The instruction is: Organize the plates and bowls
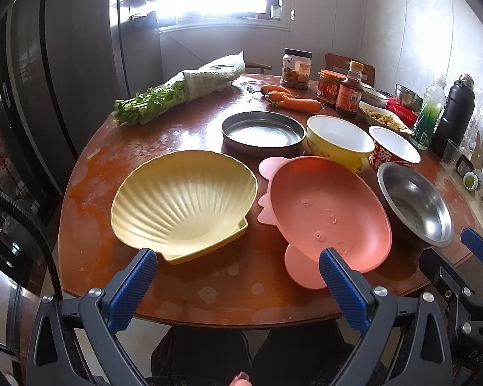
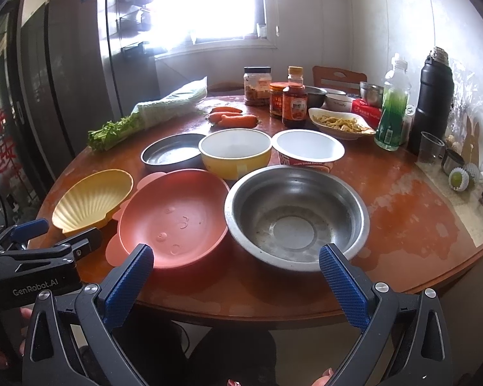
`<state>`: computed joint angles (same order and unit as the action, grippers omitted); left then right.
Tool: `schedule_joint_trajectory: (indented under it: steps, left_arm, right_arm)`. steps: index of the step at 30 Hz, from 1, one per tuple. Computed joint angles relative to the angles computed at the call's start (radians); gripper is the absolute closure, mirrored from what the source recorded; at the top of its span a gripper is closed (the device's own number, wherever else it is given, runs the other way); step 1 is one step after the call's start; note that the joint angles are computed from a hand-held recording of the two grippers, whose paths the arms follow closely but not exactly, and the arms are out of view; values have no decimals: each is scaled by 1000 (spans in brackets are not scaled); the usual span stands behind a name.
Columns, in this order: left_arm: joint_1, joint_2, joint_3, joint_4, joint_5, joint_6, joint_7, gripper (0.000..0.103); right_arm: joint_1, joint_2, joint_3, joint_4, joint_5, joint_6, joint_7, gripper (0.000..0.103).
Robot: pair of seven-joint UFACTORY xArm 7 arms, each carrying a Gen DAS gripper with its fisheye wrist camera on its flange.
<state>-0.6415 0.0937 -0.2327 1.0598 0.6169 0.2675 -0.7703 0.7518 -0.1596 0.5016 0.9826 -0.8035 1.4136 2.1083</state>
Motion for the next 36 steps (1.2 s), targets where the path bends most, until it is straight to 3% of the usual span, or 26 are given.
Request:
schedule_joint_trajectory:
  steps: [36]
  left_arm:
    - [-3,2,-1,10,-9,9,7,1]
  right_arm:
    - [-1,4,-1,5,17,12,-12,0]
